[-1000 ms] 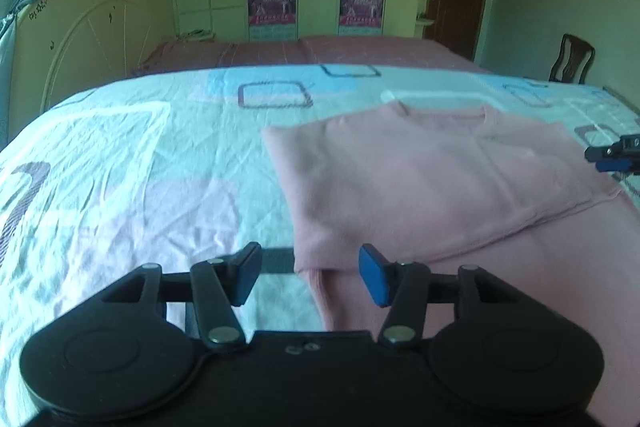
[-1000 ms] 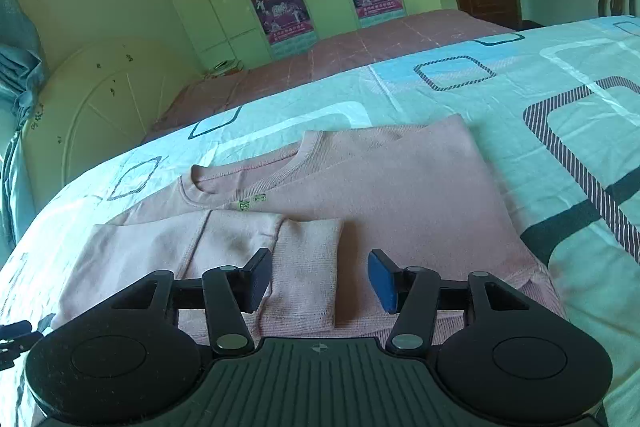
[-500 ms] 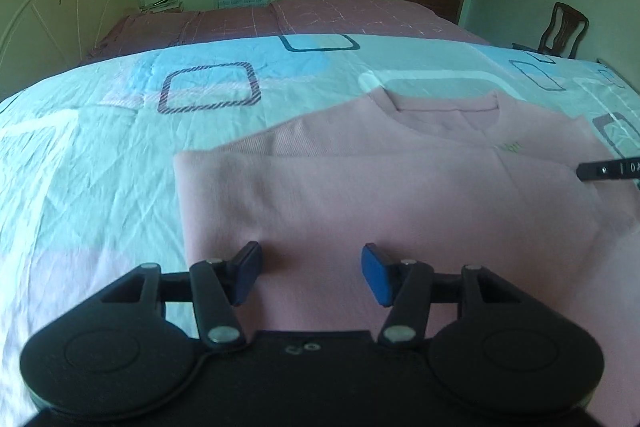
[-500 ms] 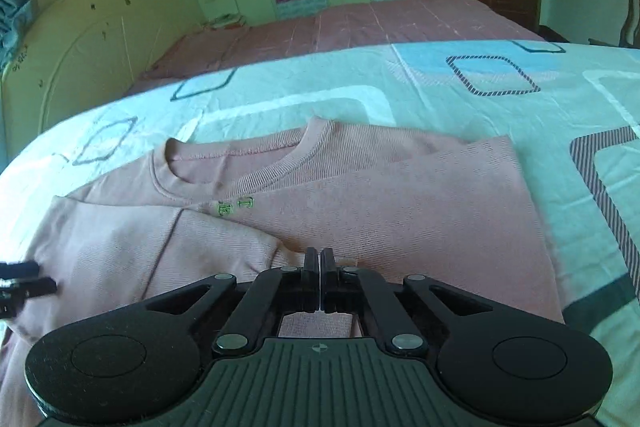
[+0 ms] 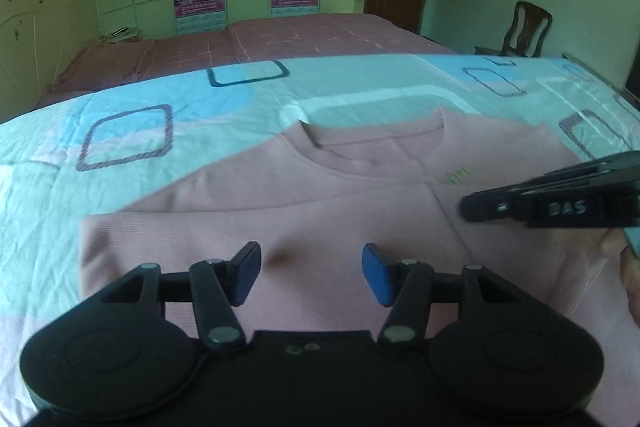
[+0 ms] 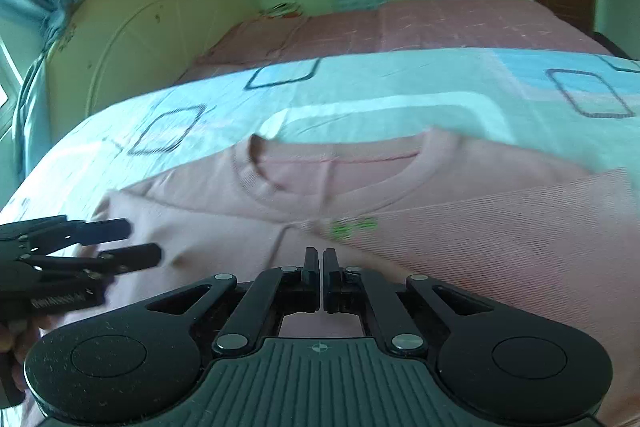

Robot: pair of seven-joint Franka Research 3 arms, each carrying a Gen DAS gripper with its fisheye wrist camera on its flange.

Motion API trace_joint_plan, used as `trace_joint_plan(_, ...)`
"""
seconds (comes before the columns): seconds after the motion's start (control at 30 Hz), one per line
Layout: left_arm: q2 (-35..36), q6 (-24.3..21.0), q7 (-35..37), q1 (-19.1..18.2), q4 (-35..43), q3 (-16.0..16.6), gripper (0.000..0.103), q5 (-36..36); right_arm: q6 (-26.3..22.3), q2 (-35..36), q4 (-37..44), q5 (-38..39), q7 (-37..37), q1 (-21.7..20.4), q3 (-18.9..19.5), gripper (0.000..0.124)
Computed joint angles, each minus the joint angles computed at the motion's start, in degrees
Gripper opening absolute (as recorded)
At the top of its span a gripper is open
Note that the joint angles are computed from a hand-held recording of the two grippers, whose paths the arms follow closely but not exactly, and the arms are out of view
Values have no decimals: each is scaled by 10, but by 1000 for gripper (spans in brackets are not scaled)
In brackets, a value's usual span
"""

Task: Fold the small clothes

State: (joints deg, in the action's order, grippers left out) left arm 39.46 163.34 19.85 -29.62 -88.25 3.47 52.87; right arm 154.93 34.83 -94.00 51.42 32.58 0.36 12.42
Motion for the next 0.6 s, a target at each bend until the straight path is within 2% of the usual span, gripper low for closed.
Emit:
trace_joint_plan(0.03, 4, -16, -10, -11, 5, 6, 54, 4, 16, -1, -8, -5, -9, 8, 1, 21)
trace_joint_plan(0.1, -10, -12, -53, -19, -21, 21, 56, 21, 40, -12, -33, 3, -65, 0, 17, 39)
trace_joint_plan(0.13, -29, -19, -89, -31, -48, 38, 56, 42, 66, -17, -46, -1, -84, 4, 12, 40)
trace_joint_plan(0.17, -45, -32, -121, -38, -73, 49, 57, 67, 100, -17, -55, -10, -83, 12, 1, 40)
trace_joint_plan(0.2, -70, -55, -147, -54, -110, 70, 57, 81, 108, -14, -56, -11, -79, 5, -2, 38)
trace_joint_plan(0.23, -93, -45, -196, -50, -146, 74, 57, 130, 90, -14, -56, 2, -85, -21, 9, 32)
trace_joint_plan(0.27, -109, -18, -245, -53, -172, 88, 57, 178, 83, -18, -58, 0, -79, -26, 6, 21)
trace_joint_plan(0.33, -127, -19, -262, -46, -192, 82, 55, 208, 82, -30, -68, -8, -77, -24, 2, 20)
trace_joint_plan(0.47, -160, -36, -330, -49, -212, 66, 54, 274, 92, -67, -104, 60, -154, -50, 47, 21)
trace_joint_plan(0.53, -170, -36, -350, -44, -224, 51, 54, 292, 81, -85, -127, 77, -170, -42, 40, 25)
trace_joint_plan(0.57, -170, -28, -326, -32, -231, 36, 54, 266, 77, -91, -139, 73, -169, -33, 29, 35)
trace_joint_plan(0.6, -164, -37, -289, -19, -233, 17, 55, 238, 76, -93, -149, 57, -159, -18, 12, 39)
